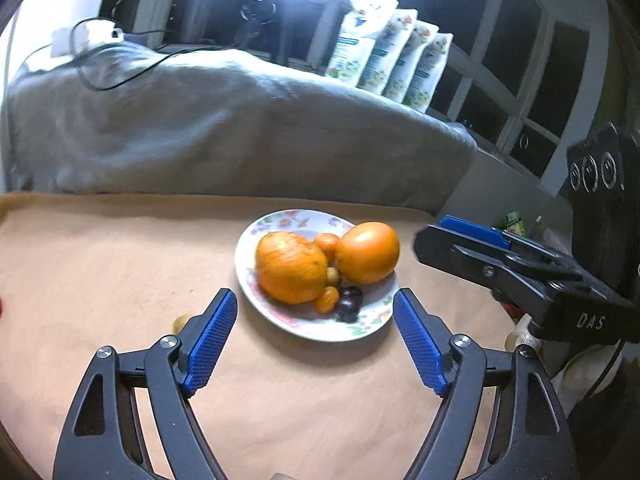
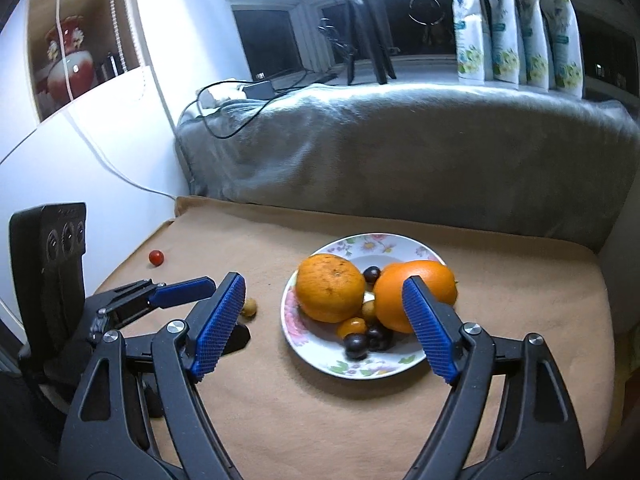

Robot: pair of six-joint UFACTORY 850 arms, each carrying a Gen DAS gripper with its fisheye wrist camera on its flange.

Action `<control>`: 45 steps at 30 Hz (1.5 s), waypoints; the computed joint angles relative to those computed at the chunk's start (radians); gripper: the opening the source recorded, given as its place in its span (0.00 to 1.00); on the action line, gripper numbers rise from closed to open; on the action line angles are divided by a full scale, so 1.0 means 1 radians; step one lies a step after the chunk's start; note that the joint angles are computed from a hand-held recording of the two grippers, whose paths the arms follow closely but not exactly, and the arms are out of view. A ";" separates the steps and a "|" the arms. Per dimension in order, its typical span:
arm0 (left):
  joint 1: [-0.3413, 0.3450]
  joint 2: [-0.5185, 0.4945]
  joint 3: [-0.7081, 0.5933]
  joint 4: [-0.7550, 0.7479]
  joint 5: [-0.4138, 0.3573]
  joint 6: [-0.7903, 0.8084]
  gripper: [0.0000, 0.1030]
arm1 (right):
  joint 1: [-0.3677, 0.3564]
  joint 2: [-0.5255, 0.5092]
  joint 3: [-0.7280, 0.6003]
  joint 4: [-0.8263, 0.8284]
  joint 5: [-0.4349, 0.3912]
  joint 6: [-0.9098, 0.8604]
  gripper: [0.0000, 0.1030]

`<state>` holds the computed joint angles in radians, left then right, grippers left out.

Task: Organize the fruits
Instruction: 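Move the left tool to the red tomato while the right tool approaches the brown kiwi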

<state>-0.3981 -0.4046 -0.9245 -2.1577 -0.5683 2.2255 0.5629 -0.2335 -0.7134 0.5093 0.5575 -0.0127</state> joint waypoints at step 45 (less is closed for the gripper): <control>0.363 -0.039 0.018 -0.416 0.182 0.401 0.78 | 0.131 -0.307 -0.317 0.038 -0.148 -0.057 0.78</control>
